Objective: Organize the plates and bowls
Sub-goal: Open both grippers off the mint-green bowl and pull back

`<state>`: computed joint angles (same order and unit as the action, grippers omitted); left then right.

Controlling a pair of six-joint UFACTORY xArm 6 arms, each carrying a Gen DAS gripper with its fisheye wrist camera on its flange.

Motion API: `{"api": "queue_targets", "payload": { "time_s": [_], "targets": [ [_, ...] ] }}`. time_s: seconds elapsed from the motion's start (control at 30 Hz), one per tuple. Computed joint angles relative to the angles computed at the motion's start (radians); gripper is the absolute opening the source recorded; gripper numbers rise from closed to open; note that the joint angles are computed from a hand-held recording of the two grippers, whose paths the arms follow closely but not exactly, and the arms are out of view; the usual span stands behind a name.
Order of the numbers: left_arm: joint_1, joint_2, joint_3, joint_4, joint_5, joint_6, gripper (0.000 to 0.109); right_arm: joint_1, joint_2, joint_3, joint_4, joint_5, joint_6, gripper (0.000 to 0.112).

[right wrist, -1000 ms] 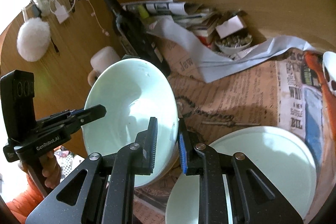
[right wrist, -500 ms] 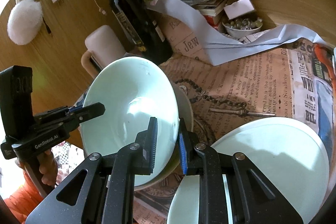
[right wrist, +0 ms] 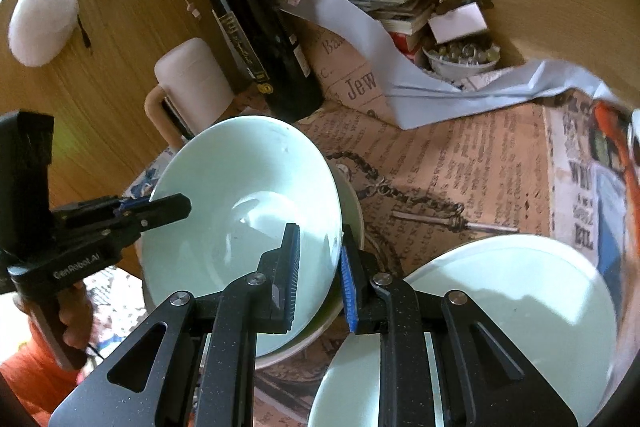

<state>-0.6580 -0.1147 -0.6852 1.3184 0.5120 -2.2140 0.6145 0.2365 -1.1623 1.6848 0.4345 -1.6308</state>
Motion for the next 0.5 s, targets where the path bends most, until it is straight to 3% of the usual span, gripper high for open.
{"api": "queue_targets", "payload": {
  "time_s": [0.17, 0.23, 0.3, 0.5],
  "targets": [
    [-0.004, -0.017, 0.002, -0.028, 0.024, 0.011, 0.011, 0.027, -0.003, 0.000, 0.062, -0.067, -0.100, 0.018],
    [-0.039, -0.030, -0.004, -0.035, 0.107, 0.021, 0.020, 0.031, -0.002, -0.001, 0.081, -0.078, -0.127, 0.018],
    [-0.079, -0.048, -0.006, -0.021, 0.200, 0.008, 0.049, 0.028, -0.006, 0.004, 0.110, -0.072, -0.159, 0.018],
    [-0.100, -0.067, -0.009, -0.013, 0.259, 0.006, 0.053, 0.029, -0.026, 0.019, 0.131, -0.082, -0.192, 0.023]
  ]
}}
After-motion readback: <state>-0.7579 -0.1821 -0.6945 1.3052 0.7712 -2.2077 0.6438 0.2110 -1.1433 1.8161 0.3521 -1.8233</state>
